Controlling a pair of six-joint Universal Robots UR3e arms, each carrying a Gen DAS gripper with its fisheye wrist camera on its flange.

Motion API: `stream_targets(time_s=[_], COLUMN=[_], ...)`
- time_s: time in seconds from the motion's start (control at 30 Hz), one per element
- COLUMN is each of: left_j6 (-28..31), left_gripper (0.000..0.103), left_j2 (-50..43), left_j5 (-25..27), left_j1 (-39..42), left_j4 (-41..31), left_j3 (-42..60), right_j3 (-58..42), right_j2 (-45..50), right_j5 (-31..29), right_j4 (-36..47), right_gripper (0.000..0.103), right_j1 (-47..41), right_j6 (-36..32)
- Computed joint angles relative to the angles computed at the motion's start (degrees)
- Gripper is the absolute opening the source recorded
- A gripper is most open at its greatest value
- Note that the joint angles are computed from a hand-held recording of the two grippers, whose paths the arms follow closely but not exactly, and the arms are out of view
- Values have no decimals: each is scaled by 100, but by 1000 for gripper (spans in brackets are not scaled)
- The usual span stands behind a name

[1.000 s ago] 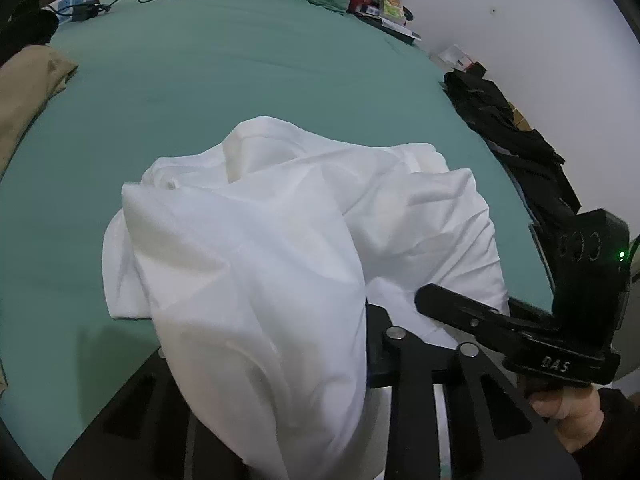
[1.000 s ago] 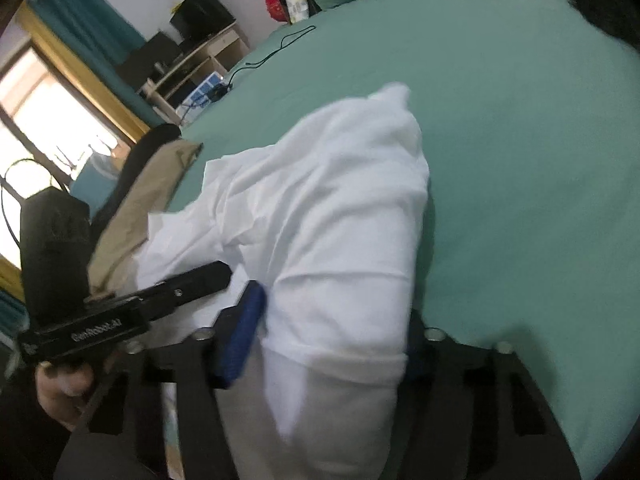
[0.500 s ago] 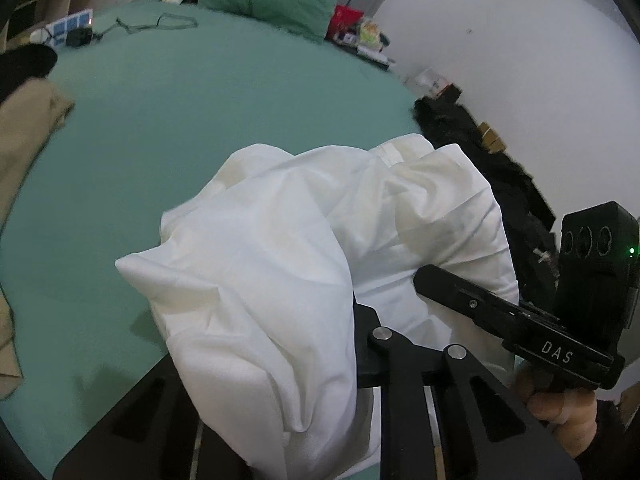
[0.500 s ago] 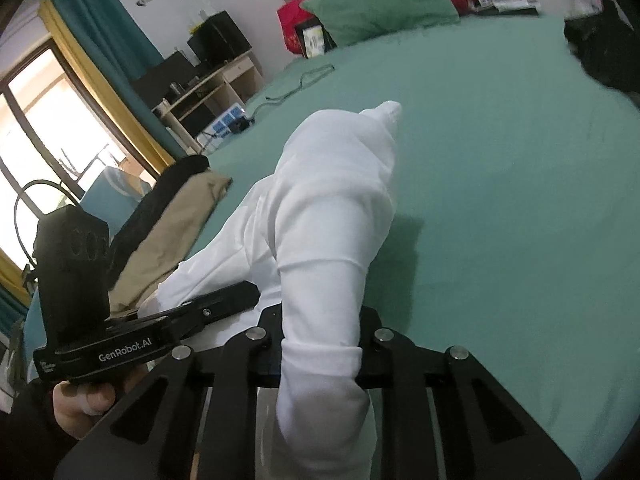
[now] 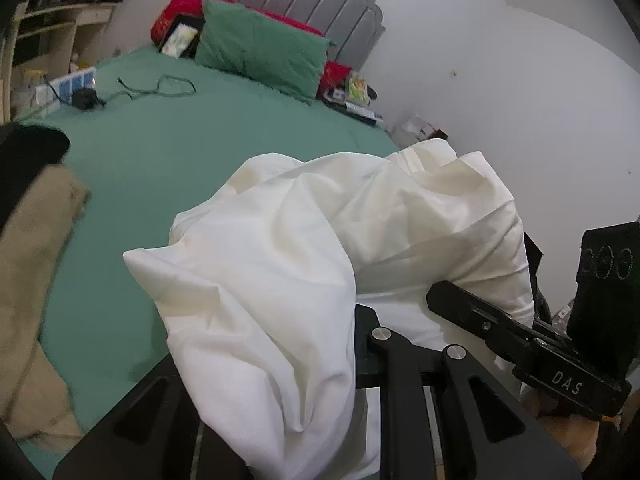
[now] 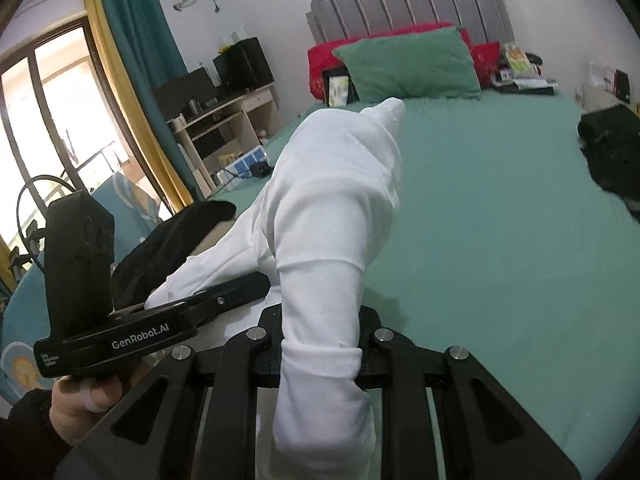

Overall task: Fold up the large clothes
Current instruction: 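Grasp the jacket bundle with the right tool and lift it up, then carry the white jacket bundle with the right tool onto the beige garment pile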

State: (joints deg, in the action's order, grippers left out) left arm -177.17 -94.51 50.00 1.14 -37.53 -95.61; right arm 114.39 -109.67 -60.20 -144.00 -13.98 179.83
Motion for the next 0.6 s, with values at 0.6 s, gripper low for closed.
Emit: stream_targets(time_s=[0.6], left_j6=[113], left_gripper=[19], left_j2=[-709], left_j5=[178], left_j1=[1015], left_j4=[-136], left_j3=[1206], right_j3=[-1977], right_j2=[2617], right_j5=[-645], right_j4=[-1380], right_gripper=[19], right_j1=[1451], right_j6=[644])
